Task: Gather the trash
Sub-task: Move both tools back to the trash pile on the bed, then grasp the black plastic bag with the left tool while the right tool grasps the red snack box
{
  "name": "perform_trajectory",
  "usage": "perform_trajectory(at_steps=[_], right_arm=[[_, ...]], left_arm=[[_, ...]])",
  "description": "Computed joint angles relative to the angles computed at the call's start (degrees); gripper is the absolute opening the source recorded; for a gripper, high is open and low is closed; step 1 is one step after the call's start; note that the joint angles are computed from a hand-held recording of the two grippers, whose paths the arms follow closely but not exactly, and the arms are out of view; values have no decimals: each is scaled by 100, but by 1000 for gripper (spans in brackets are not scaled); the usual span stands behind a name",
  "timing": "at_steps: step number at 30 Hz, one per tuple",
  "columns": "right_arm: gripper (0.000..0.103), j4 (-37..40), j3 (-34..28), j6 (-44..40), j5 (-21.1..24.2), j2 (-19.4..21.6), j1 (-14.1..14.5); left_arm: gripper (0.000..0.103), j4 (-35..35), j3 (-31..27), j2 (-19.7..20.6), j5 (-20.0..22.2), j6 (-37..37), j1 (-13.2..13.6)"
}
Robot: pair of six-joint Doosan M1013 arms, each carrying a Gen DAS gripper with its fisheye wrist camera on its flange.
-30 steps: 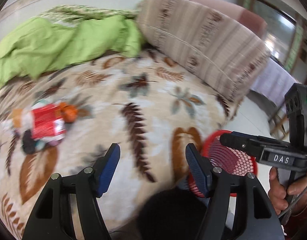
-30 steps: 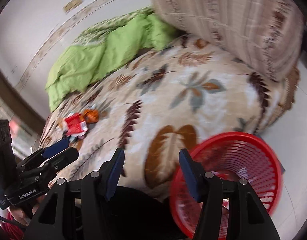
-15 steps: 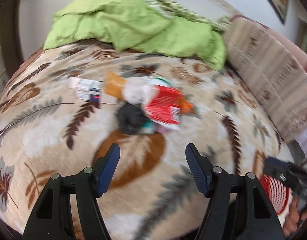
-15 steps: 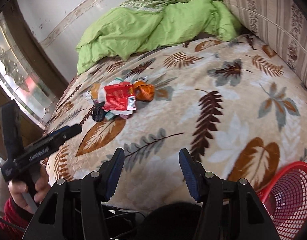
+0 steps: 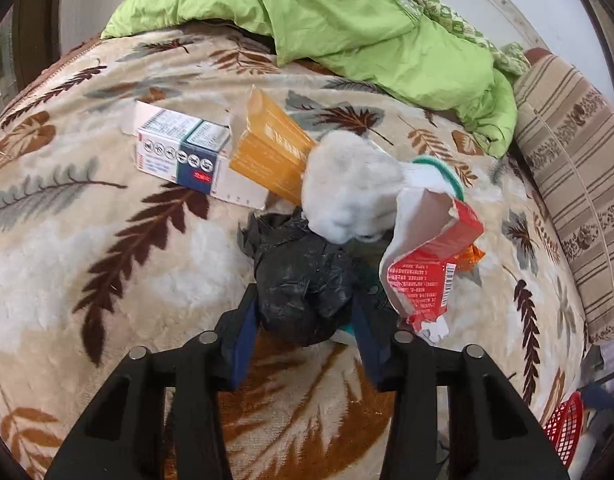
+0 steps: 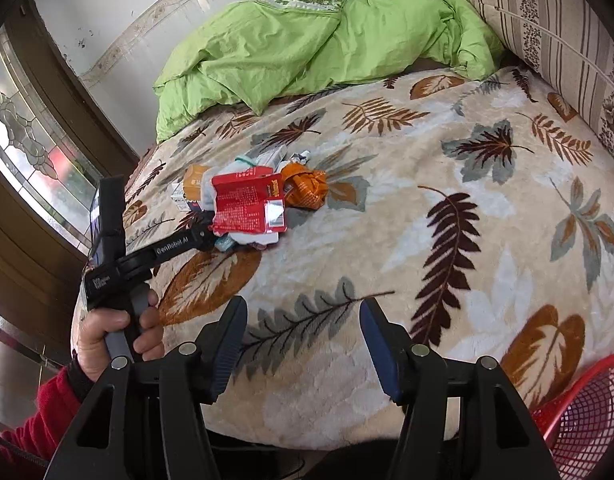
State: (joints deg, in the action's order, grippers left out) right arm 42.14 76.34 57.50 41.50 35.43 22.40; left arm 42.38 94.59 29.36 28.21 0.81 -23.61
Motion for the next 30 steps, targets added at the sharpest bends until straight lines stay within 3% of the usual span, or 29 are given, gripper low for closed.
perform_trajectory(at_steps=[7,13,16,22,25,30], right_arm=[[62,112,-888,-134,229,480,138],[62,-367,-2055,426,609,1216,302],[63,-501,-2359,694,818,1472,313],[66,-295,-2418,919,996,1701,259],[66,-95,-2506,982,1300,1819,210],[66,184,-2267,548,1776,1673,194]], left_arm=[[42,780,395,-334,-45,-819,-136],[42,1306,780,-629,523,-1457,-436],[42,1414,870,-630,621,-1688,-476],[42,1411,865,-570,470,-1703,-402],[42,1427,873,-565,426,-1712,-384],[42,1458,914,-578,374,-1927,-366]])
